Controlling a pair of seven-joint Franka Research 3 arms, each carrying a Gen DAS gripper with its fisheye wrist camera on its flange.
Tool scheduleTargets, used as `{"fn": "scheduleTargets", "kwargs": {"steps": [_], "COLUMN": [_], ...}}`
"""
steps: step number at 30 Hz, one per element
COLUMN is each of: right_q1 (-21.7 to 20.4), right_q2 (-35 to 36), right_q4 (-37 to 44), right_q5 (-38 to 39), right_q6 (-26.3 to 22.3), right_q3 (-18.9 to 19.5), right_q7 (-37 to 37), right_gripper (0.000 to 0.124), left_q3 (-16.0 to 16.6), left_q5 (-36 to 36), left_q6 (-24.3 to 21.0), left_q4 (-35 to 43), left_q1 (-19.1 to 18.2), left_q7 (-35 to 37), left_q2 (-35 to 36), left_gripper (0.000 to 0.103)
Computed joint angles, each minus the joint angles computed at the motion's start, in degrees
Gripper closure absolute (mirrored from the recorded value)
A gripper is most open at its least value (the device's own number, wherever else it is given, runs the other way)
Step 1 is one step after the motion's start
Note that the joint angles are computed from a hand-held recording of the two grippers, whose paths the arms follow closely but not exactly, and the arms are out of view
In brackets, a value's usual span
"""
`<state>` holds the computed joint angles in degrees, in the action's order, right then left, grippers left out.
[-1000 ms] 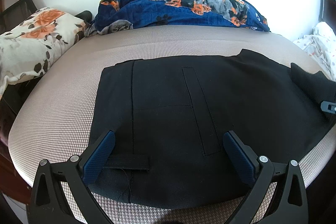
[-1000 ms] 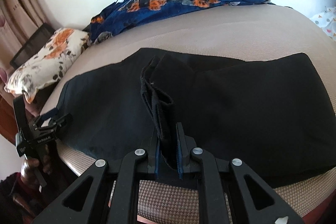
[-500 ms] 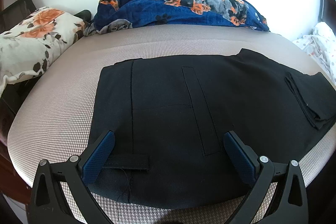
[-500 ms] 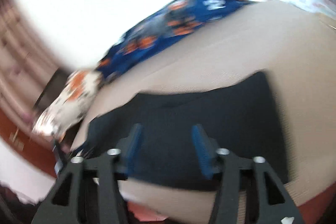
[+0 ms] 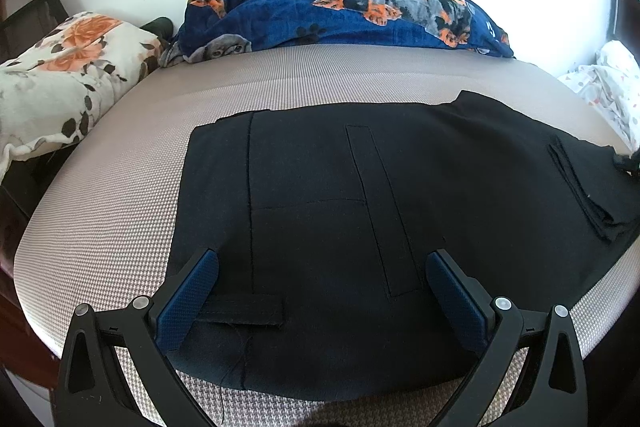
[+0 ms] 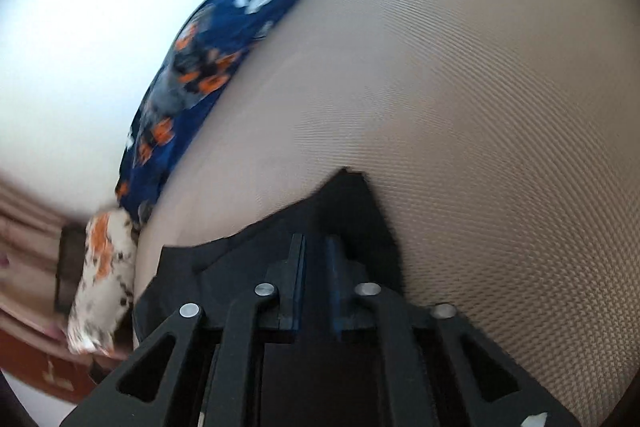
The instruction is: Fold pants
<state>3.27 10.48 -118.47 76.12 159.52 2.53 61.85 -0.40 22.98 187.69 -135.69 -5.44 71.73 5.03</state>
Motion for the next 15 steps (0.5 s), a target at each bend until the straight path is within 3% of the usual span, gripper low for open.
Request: {"fn": "scheduleTargets", "kwargs": {"steps": [3, 4, 7, 11, 13, 15], "right_q1": [-1.33, -1.45, -1.54, -0.87, -1.19, -1.07], "right_q2": [-0.13, -0.36, -1.84, -1.53, -0.1, 2.25], "right_q4": [-0.31, -0.36, -0.73, 0.78, 2.36, 4.39], "right_q5": [7.78, 9.67, 16.21, 16.37, 15.26, 7.58], "right_q6": [-2.14, -2.72, -4.85, -4.4, -5.35, -5.14], "right_q3": [0.08, -0.01, -0.55, -1.58, -1.89, -2.23], "right_q7": [-4.95, -6.64, -12.34, -11.76, -9.65, -2.02], "right_gripper": [0.124, 0.112, 0.112, 0.112, 0.112, 0.115], "left_q3": [-2.21, -2.21, 0.36, -2.91, -2.32, -2.37], "left_q5": [-0.46, -0.52, -0.11, -0.7, -0.62, -0.68], "left_q6": [-0.02, 0.02, 0.01, -0.1, -0.08, -0.03], "left_q4": [0.05, 0.0, 0.13, 0.16, 0.15, 0.1], "left_q1": [2.13, 2.1, -0.41, 2.79, 2.24, 2.28], "left_q7": [0.52, 0.53, 0.05, 0.79, 0.75, 0.81], "left_q2": [0.06, 0.05, 0.11, 0.12, 0.1, 0.1], "left_gripper": [0.0, 0.0, 0.0, 0.0, 0.0, 0.0]}}
